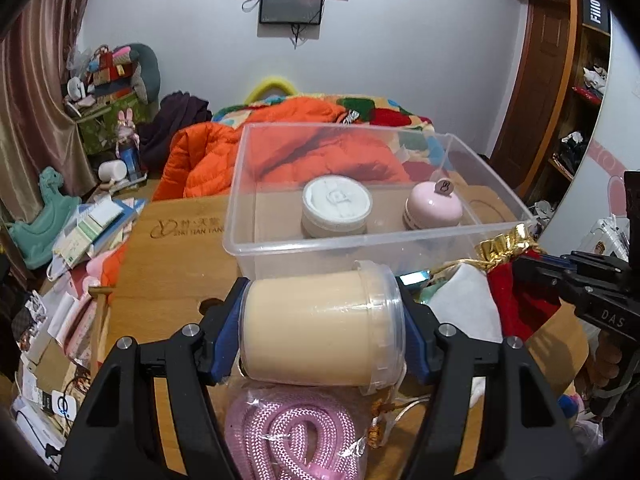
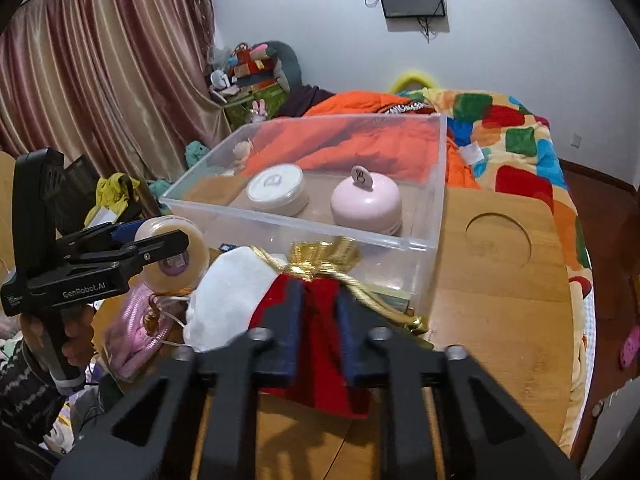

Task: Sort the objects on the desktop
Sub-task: 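Lift and carry the beige jar and red bag toward the clear box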

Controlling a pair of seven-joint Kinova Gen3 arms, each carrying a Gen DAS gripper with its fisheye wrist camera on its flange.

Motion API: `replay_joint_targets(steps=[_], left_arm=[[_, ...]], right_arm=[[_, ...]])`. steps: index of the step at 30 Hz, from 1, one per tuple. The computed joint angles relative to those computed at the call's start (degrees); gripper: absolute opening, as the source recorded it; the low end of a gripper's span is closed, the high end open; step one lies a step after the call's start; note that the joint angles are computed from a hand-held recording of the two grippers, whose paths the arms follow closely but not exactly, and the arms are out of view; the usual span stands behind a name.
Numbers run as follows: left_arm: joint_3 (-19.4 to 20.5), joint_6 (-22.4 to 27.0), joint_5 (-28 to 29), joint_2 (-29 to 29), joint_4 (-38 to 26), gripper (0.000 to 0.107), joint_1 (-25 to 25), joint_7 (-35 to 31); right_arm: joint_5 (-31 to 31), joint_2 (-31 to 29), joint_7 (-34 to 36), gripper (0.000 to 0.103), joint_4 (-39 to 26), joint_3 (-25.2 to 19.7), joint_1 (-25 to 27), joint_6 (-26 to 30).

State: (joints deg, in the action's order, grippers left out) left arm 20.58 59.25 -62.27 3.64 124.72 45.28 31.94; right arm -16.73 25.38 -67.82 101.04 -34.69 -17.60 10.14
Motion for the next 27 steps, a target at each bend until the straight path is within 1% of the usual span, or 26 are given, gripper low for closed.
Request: replay_joint_targets(steps=[1,4,7,14,22,24,25,27], left_arm=[[0.2,0.7,-0.1,-0.1,-0.1,0.066,0.3,0.2],[0.7,1.6,-0.5,-0.8,-0.2,0.066,0.8,0.7],[1.3,2.7,-0.8,-1.2,-0.6,0.066,1.1,1.1],[2.5,4.6,-0.7,-2.5,-1.2,0.066,1.3,0.8],[4.0,8.6,-0.9,-3.7,-2.1,0.066,1.4,0.3],[4.0,8.9,-1.0,-4.2,-2.1,0.066,1.2,-0.2],[4.1,9.1,-1.1,-4.4,-2.1,0.066,1.1,-0.2],[4.1,9.3,-1.2,-4.8,-2.3,0.066,0.6,-0.8]], right_arm=[[-0.1,-0.3,0.2,0.009,0.5,-0.6,0.6,-0.6],[-0.6,-1.2,1.2,0.008,1.9,-4.4,4.0,-1.9],[-0.1,-2.9,0.8,0.008,3.3,-5.1,4.5,-3.6],[2.5,-5.1,-1.2,0.008,4.8,-10.1,8.7,-6.5],[7.4,-5.9,-6.1,0.008,4.6,-12.2,10.3,-8.6],[8.8,-6.3,-7.4,0.008,4.6,-11.8,10.1,-9.3],[9.4,-6.5,-8.1,0.008,4.5,-10.9,9.3,-9.8],[11.0,-6.5,-9.3,0.008,3.9,-11.3,9.7,-9.7]])
